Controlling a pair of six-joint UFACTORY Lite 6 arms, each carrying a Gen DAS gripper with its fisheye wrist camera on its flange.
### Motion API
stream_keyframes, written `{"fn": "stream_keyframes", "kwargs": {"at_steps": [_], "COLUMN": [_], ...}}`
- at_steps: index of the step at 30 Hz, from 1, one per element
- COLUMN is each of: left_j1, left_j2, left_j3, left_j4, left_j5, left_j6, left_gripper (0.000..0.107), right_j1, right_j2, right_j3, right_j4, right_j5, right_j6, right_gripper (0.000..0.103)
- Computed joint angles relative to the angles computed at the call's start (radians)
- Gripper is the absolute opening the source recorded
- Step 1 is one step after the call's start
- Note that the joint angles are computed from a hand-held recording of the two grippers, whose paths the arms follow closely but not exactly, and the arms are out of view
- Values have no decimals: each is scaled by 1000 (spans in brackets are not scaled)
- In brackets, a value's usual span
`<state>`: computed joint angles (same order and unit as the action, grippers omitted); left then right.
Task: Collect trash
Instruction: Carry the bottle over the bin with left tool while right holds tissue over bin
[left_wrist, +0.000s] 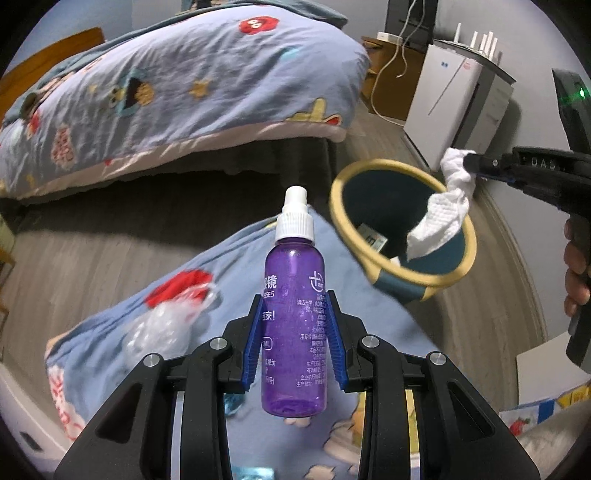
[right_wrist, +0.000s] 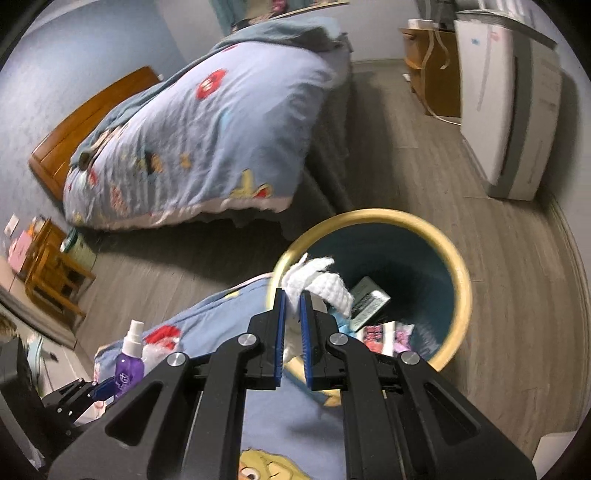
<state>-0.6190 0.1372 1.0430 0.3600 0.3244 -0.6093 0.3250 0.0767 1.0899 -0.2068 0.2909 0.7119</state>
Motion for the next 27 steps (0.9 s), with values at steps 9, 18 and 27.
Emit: {"fn": "stream_keyframes", "kwargs": {"at_steps": [9,18,27], "left_j1": [-64,-110,-124], "left_j2": [241,448,661], "left_j3": [304,558,836], "left_j4": [1,-48,-159], "left_j5": [54,86,136], "left_j6": [44,132,206], "left_gripper": [33,34,33], "right_j1": [-208,-243,-322], "right_j2": [2,60,130], "right_j3": [-91,-108,-119], "right_j4": [-1,16,227], "right_j5": [-36,-97,-136], "right_j6": [-35,-70,-258], "right_gripper": [7,7,7]}}
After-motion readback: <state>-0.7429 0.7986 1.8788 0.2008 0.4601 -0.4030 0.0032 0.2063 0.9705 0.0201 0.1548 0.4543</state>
